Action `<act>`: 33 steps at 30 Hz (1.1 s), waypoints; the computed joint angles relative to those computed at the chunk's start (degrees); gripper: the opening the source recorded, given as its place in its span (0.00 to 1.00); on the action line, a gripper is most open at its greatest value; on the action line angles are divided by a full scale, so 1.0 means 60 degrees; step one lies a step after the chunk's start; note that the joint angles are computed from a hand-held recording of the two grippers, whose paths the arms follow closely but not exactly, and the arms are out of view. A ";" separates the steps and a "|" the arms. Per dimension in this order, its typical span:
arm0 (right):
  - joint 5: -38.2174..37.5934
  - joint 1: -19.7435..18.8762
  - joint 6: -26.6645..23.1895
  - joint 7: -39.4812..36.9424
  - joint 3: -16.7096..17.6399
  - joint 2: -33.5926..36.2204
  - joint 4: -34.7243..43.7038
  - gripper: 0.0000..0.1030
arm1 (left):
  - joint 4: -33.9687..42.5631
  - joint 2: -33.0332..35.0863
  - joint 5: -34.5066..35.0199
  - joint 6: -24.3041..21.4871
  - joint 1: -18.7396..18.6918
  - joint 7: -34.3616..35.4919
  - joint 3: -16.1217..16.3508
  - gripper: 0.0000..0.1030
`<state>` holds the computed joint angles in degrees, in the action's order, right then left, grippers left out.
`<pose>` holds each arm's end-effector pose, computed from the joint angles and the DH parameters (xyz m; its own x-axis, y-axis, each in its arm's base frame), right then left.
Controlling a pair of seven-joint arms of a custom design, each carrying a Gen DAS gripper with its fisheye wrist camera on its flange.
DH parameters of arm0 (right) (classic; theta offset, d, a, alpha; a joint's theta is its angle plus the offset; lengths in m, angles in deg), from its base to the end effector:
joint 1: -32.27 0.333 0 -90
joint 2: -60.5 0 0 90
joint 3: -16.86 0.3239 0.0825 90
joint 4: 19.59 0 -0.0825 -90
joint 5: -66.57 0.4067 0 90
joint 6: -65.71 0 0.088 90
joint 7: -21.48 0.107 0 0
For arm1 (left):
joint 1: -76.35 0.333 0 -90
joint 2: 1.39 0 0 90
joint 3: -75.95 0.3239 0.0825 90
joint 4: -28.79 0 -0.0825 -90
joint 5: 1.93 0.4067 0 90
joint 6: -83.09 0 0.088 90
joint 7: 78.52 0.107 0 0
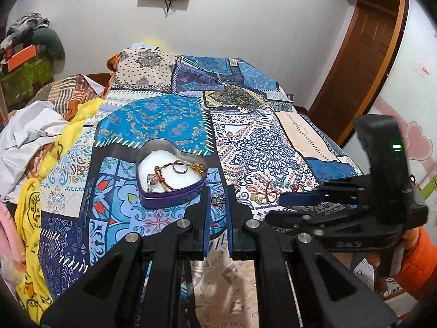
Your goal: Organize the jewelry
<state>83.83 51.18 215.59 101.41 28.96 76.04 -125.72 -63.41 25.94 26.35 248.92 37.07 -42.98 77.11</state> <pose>0.5940 0.3369 0.4295 0.4939 -0.8394 -0.2268 -0.8080 -0.3466 -0.4764 0.5720 -0.4878 0.4376 -0.2514 -0.9327 0.2585 -0.7128 -0.0023 -0.7013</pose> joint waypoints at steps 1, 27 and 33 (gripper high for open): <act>-0.0135 0.0054 -0.0018 0.0150 -0.0057 0.0091 0.0078 0.35 | -0.0025 -0.0010 0.0007 0.0010 -0.0006 -0.0014 0.0017 0.08; -0.1841 0.0155 0.1509 0.1611 -0.0300 -0.0979 -0.1046 0.17 | -0.0147 -0.0418 0.1260 -0.0050 -0.0327 -0.0992 0.0422 0.08; -0.2259 0.0311 0.2315 0.2019 -0.0494 -0.1391 -0.1257 0.17 | -0.0034 -0.0593 0.2278 -0.0230 -0.0305 -0.1652 0.0413 0.08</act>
